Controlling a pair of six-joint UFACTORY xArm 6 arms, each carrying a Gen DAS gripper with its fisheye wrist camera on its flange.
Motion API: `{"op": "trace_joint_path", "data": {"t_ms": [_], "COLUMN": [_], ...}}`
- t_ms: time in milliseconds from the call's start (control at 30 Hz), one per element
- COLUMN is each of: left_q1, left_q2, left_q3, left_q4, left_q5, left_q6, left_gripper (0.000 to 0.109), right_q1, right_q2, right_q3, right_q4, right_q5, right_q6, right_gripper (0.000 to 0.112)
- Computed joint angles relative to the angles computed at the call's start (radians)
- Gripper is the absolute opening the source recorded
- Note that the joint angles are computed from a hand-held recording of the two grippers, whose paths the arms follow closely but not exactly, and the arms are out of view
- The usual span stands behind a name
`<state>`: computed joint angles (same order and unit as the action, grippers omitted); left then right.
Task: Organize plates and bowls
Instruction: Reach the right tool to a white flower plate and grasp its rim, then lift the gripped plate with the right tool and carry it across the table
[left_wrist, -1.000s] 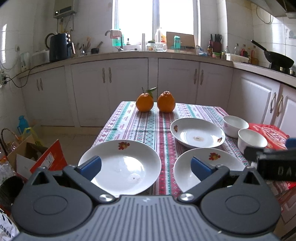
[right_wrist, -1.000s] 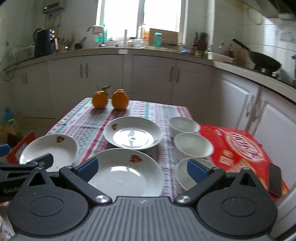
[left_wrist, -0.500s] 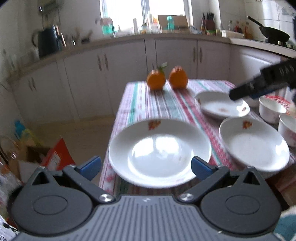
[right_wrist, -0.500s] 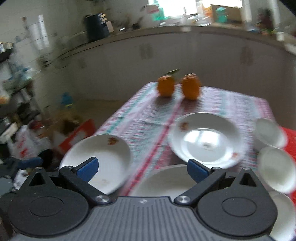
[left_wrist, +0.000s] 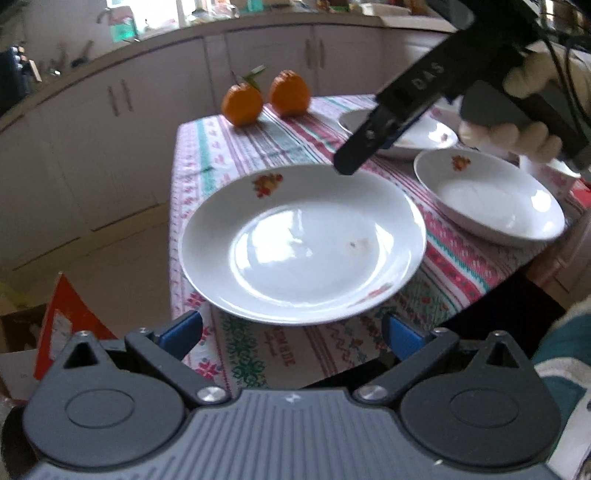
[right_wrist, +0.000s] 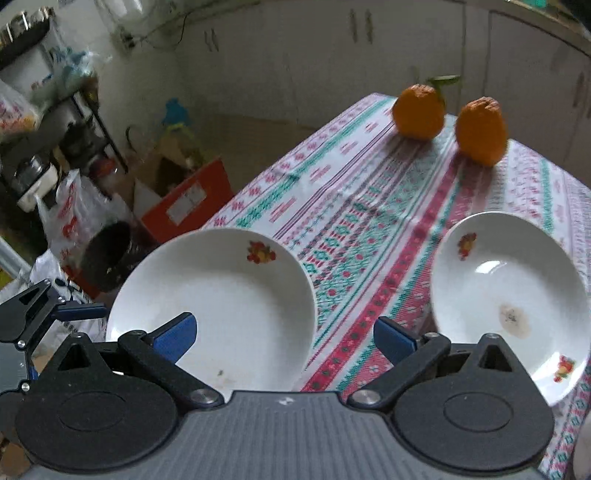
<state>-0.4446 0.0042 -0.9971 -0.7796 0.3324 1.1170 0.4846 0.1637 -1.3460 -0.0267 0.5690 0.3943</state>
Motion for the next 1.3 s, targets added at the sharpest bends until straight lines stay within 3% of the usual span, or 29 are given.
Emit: {"op": "trace_joint_path", "data": {"t_ms": [200,367,600,900,1200,1300], "left_q1": [0.020,0.033,0.039,0.048,0.050,0.052], "left_q2": [0.048,0.064,0.079,0.091,0.095,0.097], "left_q3": [-0.052,-0.079,-0.101,-0.121,-0.128,-0.131], "left_q4": [-0.041,-0.084,-0.113,-0.118,-0.105,-0.102], "left_q5": [0.041,0.076,0.107,0.140,0.150,0.156], "left_q6": [0.065,0.126,0.162,0.163,0.159,0.160], "left_gripper": [0.102,0.102,0.102,0.102,0.102,0.102], "right_q1": [-0.009,-0.025,-0.059,-0.093,-0.105,-0.098], "right_q2": [0.089,0.142,0.216,0.240,0.259,0.262], "right_q3": [-0.104,-0.177,-0.269,-0.295,-0.326,-0.334], "right_q4": [0.083,0.160,0.289,0.471,0.553,0.523], "right_q5": [0.071,0.107,0.157,0.198,0.237,0.244], "right_q6": [-0.112,-0.200,-0.314,-0.407,-0.432,-0.432], "right_gripper": [0.100,0.085,0.071,0.071,0.072,0.072]}}
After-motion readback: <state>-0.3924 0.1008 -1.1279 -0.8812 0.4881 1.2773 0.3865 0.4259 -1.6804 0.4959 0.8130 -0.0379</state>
